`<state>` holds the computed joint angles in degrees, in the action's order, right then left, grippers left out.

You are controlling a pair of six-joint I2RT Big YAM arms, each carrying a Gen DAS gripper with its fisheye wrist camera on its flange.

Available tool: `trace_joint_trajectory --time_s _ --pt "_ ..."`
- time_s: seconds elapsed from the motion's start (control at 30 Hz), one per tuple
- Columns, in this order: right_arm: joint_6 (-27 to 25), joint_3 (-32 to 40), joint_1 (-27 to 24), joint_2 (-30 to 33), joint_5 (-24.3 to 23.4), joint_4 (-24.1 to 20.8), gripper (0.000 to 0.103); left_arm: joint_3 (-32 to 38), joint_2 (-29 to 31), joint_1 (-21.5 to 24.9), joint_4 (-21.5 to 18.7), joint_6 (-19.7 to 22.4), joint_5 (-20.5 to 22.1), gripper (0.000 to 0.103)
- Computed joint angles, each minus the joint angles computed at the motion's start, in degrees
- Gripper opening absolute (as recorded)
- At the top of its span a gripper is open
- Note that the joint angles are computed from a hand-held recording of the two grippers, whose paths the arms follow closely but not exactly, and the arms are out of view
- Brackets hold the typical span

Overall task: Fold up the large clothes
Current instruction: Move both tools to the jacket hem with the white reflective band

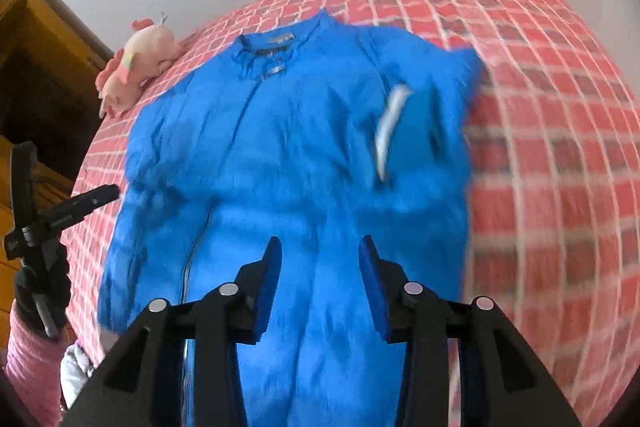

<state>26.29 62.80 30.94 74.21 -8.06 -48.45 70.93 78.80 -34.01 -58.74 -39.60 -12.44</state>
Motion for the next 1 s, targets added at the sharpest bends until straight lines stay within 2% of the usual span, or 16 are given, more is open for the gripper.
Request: trace_joint_trajectory --time_s 0.1,0.23,0.43,0.73,0.87,1.0 --pt "3.1 -5.1 1.2 -5.3 1.4 -1.4 0.04 -5.6 -6.4 -2.3 -3.4 -4.5 -1.4 0.064" --pt "7.7 -9.9 3.5 -10.8 2.9 -3.2 0.041 -10.4 -11.9 -5.0 -8.8 -11.0 -2.5 0.068" --pt "11.5 -13.4 7.6 -16.5 4.2 -7.1 0.042 -15.5 -18.8 -8.8 -13.5 -18.7 -0.6 0.071" --pt "17.6 -18.7 13.1 -22.8 3.3 -10.7 0.045 -20.7 -23.6 -15.5 -13.9 -27.1 3.4 0.071" --pt "19.3 -20.5 14.1 -23.6 2.4 -10.7 0.045 -22.0 -23.5 -17.4 -12.5 -28.2 4.0 0.071" --pt "20.5 -21.6 14.9 -23.7 1.6 -10.0 0.045 -23.3 -23.4 -17.1 -10.4 -28.5 5.1 0.071"
